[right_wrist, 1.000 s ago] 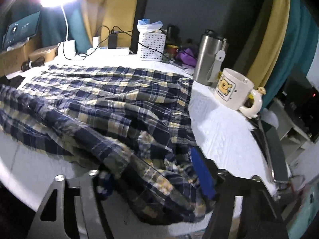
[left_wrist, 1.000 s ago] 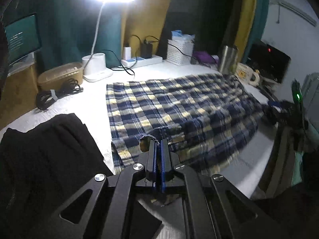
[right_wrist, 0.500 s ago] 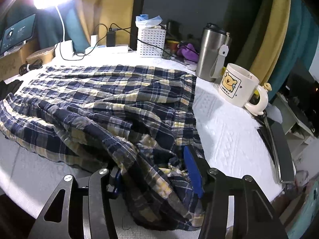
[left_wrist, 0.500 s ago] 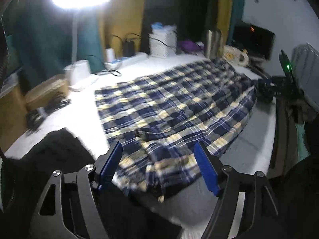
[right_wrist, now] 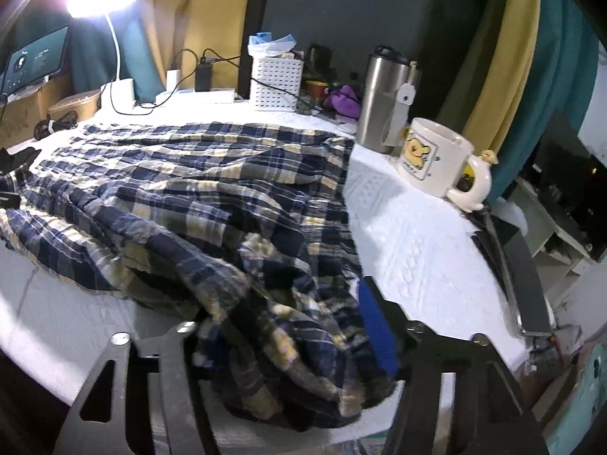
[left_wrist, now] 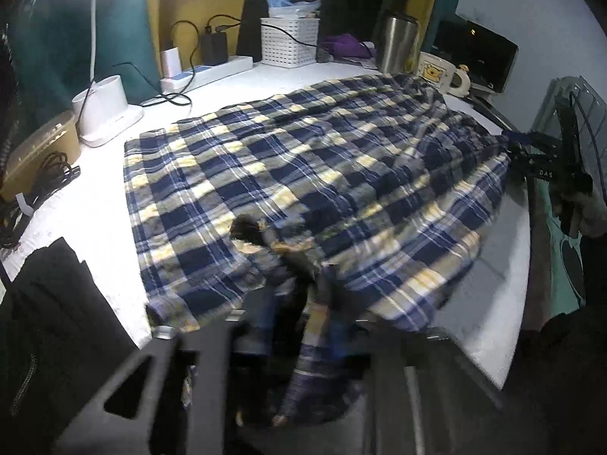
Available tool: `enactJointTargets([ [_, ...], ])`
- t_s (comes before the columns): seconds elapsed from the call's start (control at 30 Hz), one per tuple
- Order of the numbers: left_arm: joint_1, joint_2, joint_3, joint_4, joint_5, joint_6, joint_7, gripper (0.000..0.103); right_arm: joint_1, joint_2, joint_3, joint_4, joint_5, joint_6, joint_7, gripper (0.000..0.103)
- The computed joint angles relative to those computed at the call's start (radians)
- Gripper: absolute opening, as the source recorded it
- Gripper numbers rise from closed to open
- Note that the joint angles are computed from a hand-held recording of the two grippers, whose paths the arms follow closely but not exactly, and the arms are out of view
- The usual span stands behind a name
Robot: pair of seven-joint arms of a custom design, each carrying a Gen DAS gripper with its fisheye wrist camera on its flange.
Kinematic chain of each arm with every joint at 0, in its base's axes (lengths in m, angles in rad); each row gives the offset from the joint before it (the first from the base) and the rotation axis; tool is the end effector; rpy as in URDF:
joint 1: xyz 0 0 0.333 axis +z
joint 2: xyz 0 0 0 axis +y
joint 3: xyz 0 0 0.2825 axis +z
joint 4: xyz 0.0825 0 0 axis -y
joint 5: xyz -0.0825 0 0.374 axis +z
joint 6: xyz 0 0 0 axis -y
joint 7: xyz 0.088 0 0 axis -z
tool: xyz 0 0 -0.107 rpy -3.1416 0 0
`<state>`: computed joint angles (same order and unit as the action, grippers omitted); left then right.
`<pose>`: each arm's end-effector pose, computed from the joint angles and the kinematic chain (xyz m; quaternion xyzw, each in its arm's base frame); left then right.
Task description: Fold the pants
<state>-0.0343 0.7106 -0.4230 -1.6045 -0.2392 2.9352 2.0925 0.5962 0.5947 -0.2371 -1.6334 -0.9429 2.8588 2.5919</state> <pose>0.6679 -0.2489 0.2928 -0.4467 0.8190 -0.3421 0.1123 0.6233 0.3074 0.3086 -0.7255 0.5564 -0.3318 0.2322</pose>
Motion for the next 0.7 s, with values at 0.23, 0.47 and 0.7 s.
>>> enactJointTargets([
  [0.23, 0.046, -0.085, -0.062, -0.155, -0.004, 0.196, -0.039, 0.003, -0.003, -0.013, 0.026, -0.025, 0.006, -0.022, -0.046, 0.047],
  [0.47, 0.179, -0.163, -0.213, -0.298, 0.052, 0.369, -0.092, 0.003, 0.027, -0.063, 0.007, -0.062, -0.043, -0.027, 0.026, 0.029],
  [0.7, 0.296, -0.245, -0.336, -0.435, 0.155, 0.521, -0.197, 0.003, 0.037, -0.159, 0.009, -0.133, -0.216, -0.059, 0.205, 0.029],
])
